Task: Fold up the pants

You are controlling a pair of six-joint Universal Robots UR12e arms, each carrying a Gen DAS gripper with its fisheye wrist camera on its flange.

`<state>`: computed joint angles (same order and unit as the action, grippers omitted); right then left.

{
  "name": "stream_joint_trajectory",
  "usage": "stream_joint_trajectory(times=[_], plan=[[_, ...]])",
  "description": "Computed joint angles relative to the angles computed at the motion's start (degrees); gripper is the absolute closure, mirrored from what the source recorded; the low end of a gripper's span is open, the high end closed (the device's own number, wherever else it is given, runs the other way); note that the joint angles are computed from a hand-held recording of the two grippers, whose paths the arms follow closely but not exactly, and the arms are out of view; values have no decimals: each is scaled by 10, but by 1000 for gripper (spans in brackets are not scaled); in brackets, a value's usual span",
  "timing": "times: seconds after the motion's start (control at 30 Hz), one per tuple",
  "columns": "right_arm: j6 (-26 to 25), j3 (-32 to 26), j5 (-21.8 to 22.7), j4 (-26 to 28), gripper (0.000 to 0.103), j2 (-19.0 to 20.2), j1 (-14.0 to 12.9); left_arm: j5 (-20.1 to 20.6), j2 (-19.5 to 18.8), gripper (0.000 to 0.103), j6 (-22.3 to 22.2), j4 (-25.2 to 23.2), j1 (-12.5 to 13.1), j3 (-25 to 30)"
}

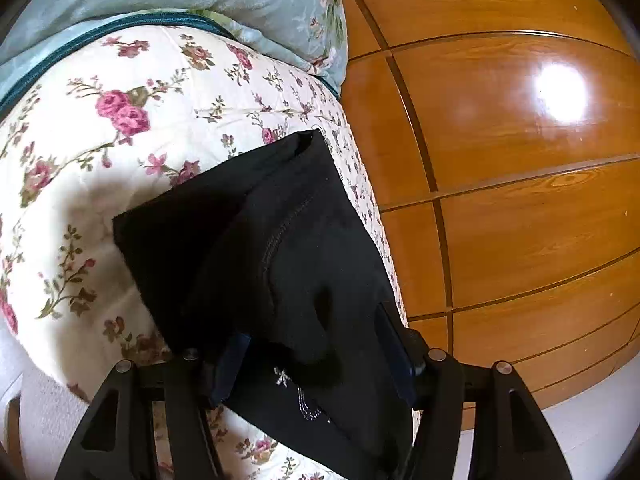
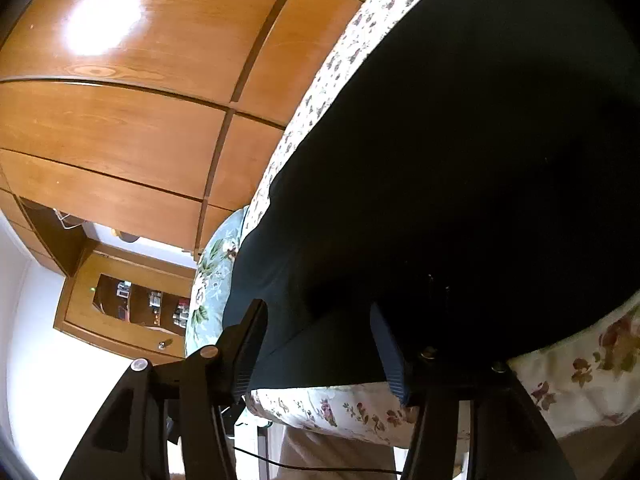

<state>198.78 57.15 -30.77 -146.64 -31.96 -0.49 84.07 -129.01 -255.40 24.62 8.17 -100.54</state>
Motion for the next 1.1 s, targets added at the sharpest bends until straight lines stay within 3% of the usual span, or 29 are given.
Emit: stream_joint_trajectory(times=[0.03, 0.07, 0.17, 0.27, 0.3, 0.43, 0.53, 0.6, 0.67, 0.83, 0.93, 1.0, 1.03, 1.1], plan=[[8, -5, -5, -3, 49, 2, 0, 2, -1, 48, 6, -2, 0, 3], [29, -8, -11, -20, 49, 5, 1, 7, -1, 61, 14, -13, 0, 6], [126, -15, -47, -105, 55, 16, 2, 6, 0, 83, 24, -50, 4, 14], [133, -21, -84, -118, 80, 17, 4, 10, 1, 94, 30, -33, 8, 6], [130, -23, -85, -117, 93, 17, 2, 14, 3, 95, 39, -28, 8, 4], [114, -13, -68, -132, 95, 12, -3, 23, 12, 97, 60, 3, 10, -6], [26, 13, -58, -154, 95, -14, -2, 28, 25, 97, 78, 29, 11, -19], [1, 28, -50, -157, 95, -25, -4, 31, 32, 97, 95, 25, 11, -33], [-11, 37, -59, -128, 95, -29, -4, 40, 35, 97, 112, -12, 8, -39], [-54, 34, -94, -22, 96, -24, -1, 47, 19, 95, 109, -32, 7, -43], [-43, 34, -82, -33, 96, -22, -3, 54, 15, 96, 107, -5, 5, -40], [-43, 38, -80, -71, 96, -23, -2, 65, 12, 95, 114, 31, 3, -39], [-39, 41, -73, -106, 96, -24, -3, 73, 12, 95, 124, 36, 1, -37], [-42, 40, -75, -122, 96, -24, -2, 90, 13, 95, 147, 17, -2, -30]])
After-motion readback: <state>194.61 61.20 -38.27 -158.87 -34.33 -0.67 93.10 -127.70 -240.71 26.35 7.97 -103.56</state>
